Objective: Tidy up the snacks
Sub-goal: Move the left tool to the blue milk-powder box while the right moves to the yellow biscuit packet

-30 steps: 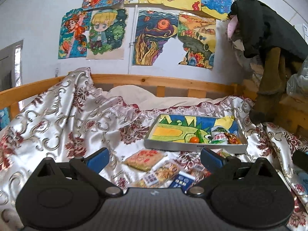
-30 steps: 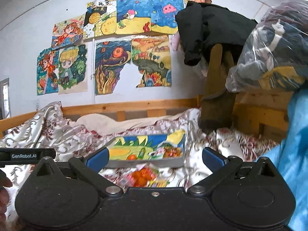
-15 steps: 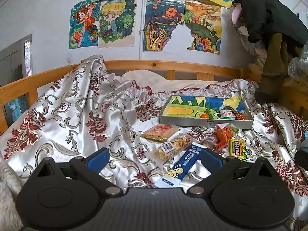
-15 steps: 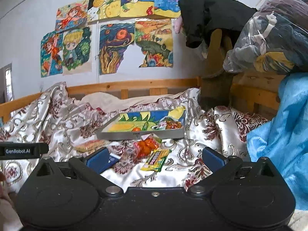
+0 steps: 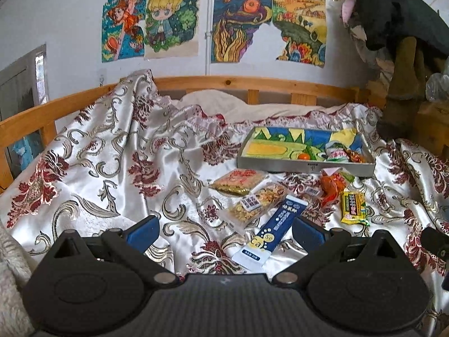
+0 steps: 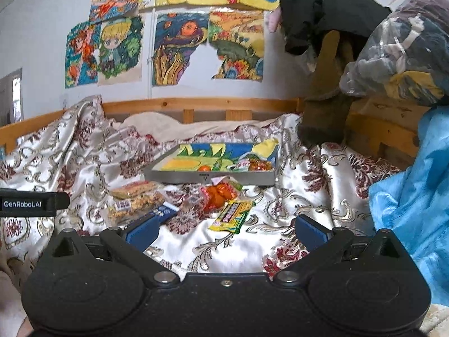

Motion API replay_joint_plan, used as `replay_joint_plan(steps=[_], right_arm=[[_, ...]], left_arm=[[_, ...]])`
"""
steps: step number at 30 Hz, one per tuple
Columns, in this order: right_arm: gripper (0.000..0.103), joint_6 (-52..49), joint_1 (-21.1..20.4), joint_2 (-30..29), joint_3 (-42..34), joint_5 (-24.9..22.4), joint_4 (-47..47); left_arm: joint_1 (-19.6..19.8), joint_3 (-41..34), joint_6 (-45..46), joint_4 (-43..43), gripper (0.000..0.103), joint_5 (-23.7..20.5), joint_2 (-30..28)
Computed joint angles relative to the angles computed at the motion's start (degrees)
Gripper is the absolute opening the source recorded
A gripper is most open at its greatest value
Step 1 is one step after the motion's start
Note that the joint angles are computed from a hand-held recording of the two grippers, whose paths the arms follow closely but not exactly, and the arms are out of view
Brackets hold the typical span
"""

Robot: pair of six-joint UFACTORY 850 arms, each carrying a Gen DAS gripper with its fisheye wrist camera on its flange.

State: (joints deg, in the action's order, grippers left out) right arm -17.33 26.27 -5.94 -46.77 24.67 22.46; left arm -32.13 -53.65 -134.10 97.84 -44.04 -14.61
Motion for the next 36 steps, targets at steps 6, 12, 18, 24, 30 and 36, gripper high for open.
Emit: replay_joint_plan(steps=[6,12,18,24,30,36], right_arm=[[0.102,-3.52,-0.02,-2.14,-3.03,-4.08,1.38],[0.102,-4.03,-0.55,-4.20,-5.89,-6.41,1.44],[0.102,-0.76,-1.45,-7.01,-9.34,-8.10,-2.11],[0.102,2.19,-2.60,-11.29,-14.39,-10.33,-5.94],[0.102,-0.42,-3.87,-15.91,-19.67,-13.24,-3.13],[0.102,-2.55,-4.78,-19.72,-23.98,-15.20,-0.16]], left_arm=[[2.10,-1.84,3.51,-1.58,0.103,5.36,-0.89],[3.99,-4.24,6.18,-4.27,0.103,9.33,-2.57],[5.61,-7.25,10.24,-7.67,0.103,12.13,-4.98],[7.12,-10.95,17.50,-11.22,0.103,15.22,-8.16],[8.96,-15.39,26.96,-18.30,0.103,19.14,-11.80],[10.52,-19.38,34.56,-23.33,0.103,22.64,-15.29]])
